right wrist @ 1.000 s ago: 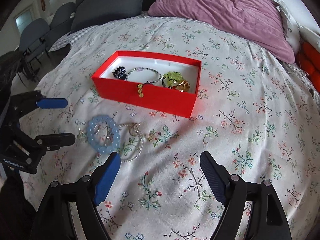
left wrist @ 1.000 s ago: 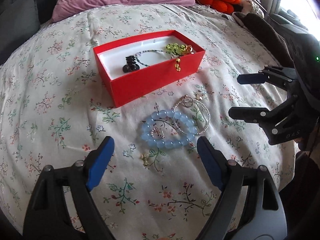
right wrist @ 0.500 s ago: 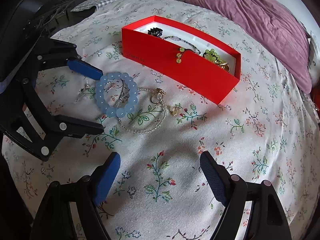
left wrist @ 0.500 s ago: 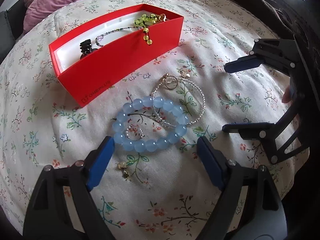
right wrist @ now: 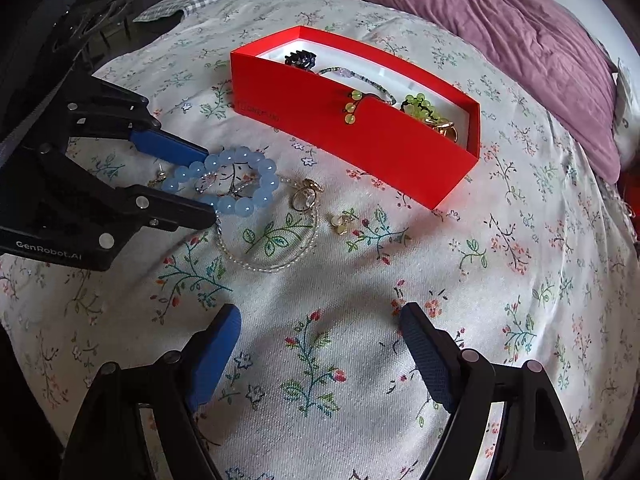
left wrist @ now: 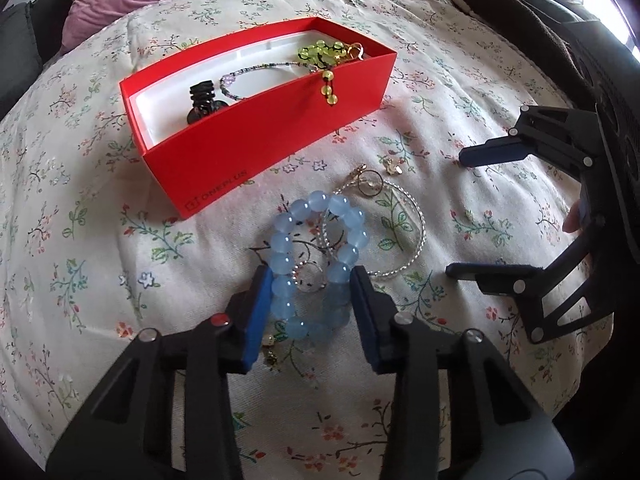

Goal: Organize jewelry
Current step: 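Grasp the light blue bead bracelet with the left tool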

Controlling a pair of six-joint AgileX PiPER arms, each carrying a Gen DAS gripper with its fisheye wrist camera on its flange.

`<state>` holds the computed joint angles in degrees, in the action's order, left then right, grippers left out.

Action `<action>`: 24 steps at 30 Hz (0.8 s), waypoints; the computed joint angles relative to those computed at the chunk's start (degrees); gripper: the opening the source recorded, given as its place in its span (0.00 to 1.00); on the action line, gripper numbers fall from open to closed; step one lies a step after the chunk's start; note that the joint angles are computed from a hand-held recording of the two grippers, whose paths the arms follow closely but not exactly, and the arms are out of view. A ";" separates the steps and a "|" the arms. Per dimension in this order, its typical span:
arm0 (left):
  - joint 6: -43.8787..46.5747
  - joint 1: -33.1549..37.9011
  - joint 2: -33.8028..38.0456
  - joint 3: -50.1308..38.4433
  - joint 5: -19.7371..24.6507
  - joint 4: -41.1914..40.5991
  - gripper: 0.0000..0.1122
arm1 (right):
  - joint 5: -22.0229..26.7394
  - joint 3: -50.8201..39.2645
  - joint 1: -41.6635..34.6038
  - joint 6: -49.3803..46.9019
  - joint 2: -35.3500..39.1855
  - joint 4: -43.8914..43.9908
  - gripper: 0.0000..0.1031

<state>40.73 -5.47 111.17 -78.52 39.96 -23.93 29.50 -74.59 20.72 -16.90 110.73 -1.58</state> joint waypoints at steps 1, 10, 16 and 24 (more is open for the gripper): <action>-0.17 0.03 0.18 -0.34 0.31 -0.11 0.33 | -0.06 -0.05 -0.01 -0.07 0.05 0.11 0.81; -0.35 1.42 -0.99 -0.49 3.12 0.85 0.22 | 0.96 -2.58 -0.31 -1.53 1.64 2.02 0.81; 2.86 5.14 -3.35 0.25 4.57 -4.51 0.01 | 1.06 -3.66 -0.12 -3.08 2.26 3.61 0.81; 3.09 5.76 -2.43 -0.21 8.64 -4.72 0.42 | 2.64 -6.78 0.19 -9.18 4.19 10.49 0.81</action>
